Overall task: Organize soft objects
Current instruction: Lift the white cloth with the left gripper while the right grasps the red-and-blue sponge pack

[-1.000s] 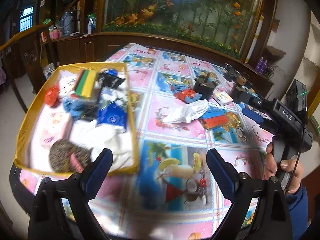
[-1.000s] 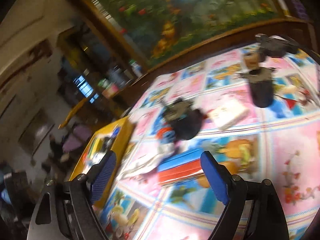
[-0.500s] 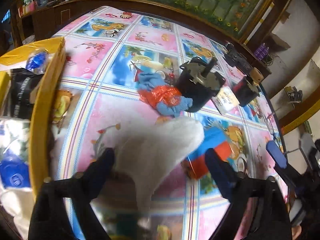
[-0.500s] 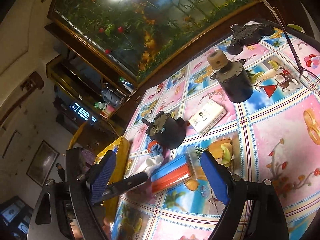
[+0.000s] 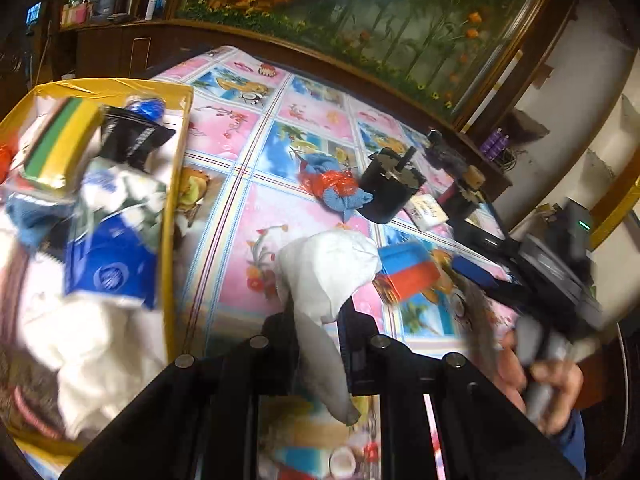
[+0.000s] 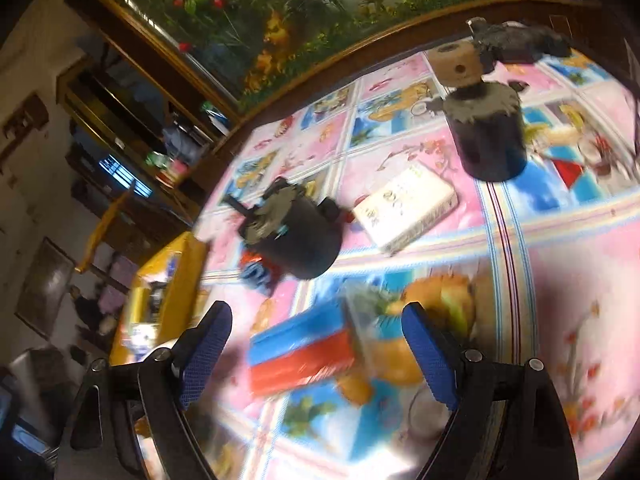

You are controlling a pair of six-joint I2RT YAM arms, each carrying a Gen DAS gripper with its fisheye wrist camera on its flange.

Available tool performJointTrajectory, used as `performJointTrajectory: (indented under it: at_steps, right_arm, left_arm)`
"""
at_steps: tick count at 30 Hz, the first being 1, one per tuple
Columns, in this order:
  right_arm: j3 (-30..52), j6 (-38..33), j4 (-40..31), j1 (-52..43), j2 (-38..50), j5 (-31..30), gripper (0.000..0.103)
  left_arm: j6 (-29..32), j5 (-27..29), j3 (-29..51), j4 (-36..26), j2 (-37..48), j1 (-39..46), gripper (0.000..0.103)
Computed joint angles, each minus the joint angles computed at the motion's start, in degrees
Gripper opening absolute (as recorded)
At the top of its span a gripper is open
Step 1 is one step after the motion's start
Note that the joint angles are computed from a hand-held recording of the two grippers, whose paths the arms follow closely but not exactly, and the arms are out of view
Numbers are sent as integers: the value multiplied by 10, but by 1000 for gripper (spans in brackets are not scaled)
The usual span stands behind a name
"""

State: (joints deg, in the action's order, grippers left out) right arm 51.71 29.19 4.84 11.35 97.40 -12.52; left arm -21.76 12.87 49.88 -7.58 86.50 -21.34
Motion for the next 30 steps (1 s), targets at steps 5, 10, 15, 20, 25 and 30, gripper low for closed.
performJointTrajectory:
  at_steps: [5,10,15,20,25,30]
  right_arm:
    - [38,-62,-47,27,30,-38,90]
    - [11,-156,-139,99,-51,-35,90]
    - [27,-269,-150,150,-77,135,91]
    - [144,-269,-156,126,52,137,93]
    - [144,-239,-143,107,98,33,93]
    - [125,-279,-197,107,66,-54,93]
  left_arm:
    - [20,-19,-53,-15,-100,-7,16]
    - [35,-19,-81,-45,-164,8,16]
    - [44,-10,-87,-75,-195,33,16]
    - [47,-9,-91,-89,-228,36,16]
    - [45,3,-98,-85,-230,42,16]
    - [43,13,-99,-66,-205,39,16]
